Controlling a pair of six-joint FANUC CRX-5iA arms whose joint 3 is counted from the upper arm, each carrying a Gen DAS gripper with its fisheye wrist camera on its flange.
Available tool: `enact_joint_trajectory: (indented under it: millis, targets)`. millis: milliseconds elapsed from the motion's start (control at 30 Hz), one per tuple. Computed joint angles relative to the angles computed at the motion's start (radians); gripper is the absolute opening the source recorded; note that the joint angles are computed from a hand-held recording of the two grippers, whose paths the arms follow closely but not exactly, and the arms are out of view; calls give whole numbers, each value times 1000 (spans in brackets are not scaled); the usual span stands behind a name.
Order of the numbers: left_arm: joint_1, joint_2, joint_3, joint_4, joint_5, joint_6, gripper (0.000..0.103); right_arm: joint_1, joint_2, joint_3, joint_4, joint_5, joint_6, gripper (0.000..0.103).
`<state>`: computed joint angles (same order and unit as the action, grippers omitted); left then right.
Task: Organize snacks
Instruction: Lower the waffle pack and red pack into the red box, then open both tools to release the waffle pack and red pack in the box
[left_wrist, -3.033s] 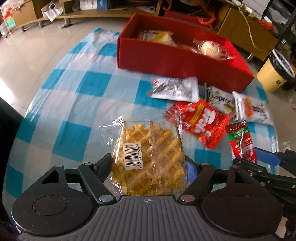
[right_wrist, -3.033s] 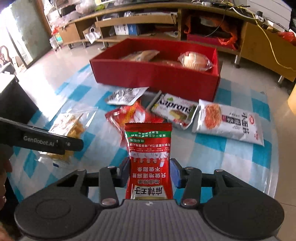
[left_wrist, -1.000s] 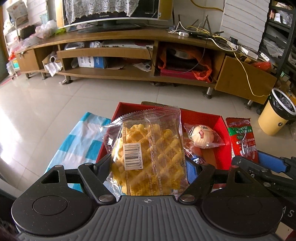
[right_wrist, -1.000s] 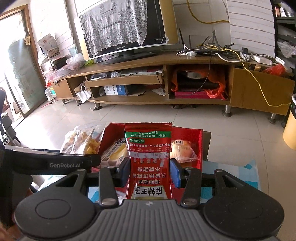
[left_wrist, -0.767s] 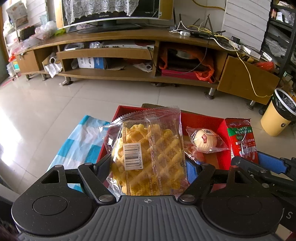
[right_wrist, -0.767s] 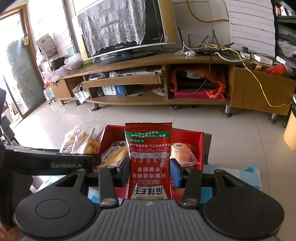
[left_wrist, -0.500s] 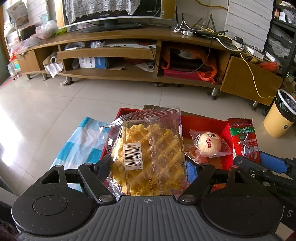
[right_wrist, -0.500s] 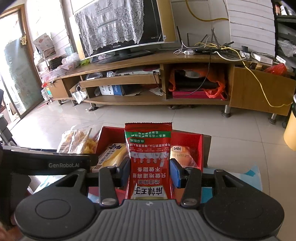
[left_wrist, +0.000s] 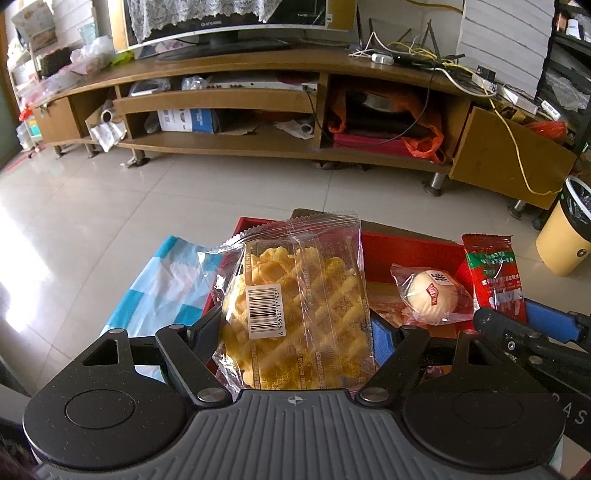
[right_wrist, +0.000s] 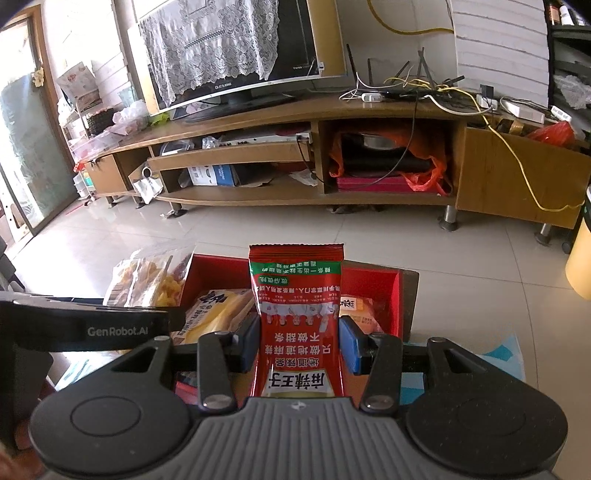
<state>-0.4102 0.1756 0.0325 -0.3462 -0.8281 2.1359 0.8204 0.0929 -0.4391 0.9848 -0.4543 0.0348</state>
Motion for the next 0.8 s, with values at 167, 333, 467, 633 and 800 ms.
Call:
enact_joint_trajectory:
  millis: [167, 333, 467, 633, 800]
  targets:
    - [1, 31, 26, -7, -12, 9, 83, -6, 27, 27, -49, 0, 48, 43]
    - [3, 57, 43, -5, -24, 5, 83, -11, 58, 60, -100, -8, 103, 43]
    - [5, 76, 59, -2, -34, 3, 83, -16, 82, 84, -135, -12, 145, 43]
    - [7, 93, 72, -3, -45, 4, 83, -22, 101, 102, -160, -10, 177, 43]
    - [6, 113, 87, -4, -58, 8, 83, -23, 113, 111, -175, -9, 194, 43]
